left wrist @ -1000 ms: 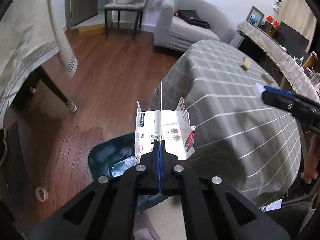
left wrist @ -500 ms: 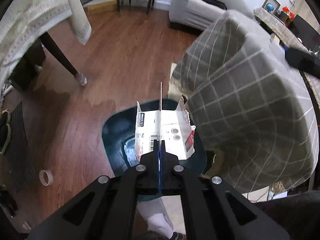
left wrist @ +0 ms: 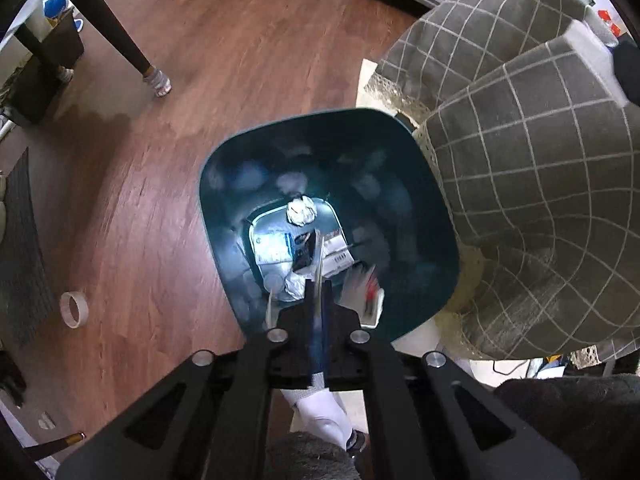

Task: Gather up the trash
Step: 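Drop the card package into the teal bin with the left tool while the right tool carries the cap, then drop the white bottle cap into the teal bin with the right tool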

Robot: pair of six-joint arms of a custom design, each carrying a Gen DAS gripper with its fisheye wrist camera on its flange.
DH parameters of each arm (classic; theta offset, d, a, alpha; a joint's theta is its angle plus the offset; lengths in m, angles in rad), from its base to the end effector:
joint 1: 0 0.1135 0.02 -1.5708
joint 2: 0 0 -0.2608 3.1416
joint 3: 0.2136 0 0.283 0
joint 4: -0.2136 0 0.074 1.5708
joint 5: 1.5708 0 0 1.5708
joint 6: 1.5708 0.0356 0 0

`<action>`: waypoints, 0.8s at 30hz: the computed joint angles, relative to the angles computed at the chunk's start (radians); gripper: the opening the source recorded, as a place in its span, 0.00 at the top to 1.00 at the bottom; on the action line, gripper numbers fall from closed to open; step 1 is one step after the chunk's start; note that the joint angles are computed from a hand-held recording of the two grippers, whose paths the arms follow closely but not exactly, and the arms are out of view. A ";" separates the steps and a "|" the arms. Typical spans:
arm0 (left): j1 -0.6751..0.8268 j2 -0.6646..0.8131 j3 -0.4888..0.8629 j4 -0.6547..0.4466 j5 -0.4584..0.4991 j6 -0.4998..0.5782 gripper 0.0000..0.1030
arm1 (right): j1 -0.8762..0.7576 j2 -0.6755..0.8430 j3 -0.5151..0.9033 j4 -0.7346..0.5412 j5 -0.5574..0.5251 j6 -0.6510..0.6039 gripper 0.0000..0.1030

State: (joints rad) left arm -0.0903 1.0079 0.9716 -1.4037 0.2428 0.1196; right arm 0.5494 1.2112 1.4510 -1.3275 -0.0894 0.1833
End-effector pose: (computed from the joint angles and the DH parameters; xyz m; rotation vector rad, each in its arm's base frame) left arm 0.1721 -0.0242 0.2763 0.3366 2.9674 -0.3614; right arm 0.1975 0.1246 0.3846 -0.5208 2.6500 0.3511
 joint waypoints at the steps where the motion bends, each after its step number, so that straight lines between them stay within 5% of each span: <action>1: 0.009 -0.004 -0.002 0.000 0.006 0.009 0.92 | 0.014 0.011 -0.007 0.005 0.008 0.007 0.70; 4: 0.050 -0.014 -0.006 0.003 0.027 0.037 0.77 | 0.038 0.030 -0.035 0.020 0.022 0.019 0.70; 13: 0.218 -0.027 0.060 -0.009 0.057 0.143 0.66 | 0.069 0.084 -0.139 0.073 0.026 0.052 0.70; 21: 0.363 -0.051 0.153 0.016 0.088 0.230 0.69 | 0.095 0.118 -0.217 0.109 0.005 0.069 0.70; 24: 0.363 -0.061 0.186 0.031 0.073 0.227 0.85 | 0.119 0.146 -0.244 0.124 0.006 0.076 0.70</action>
State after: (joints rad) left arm 0.2726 0.9465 1.1576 -1.3732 0.3159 0.3461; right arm 0.6689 1.3576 1.2074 -1.2036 -0.0836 0.2592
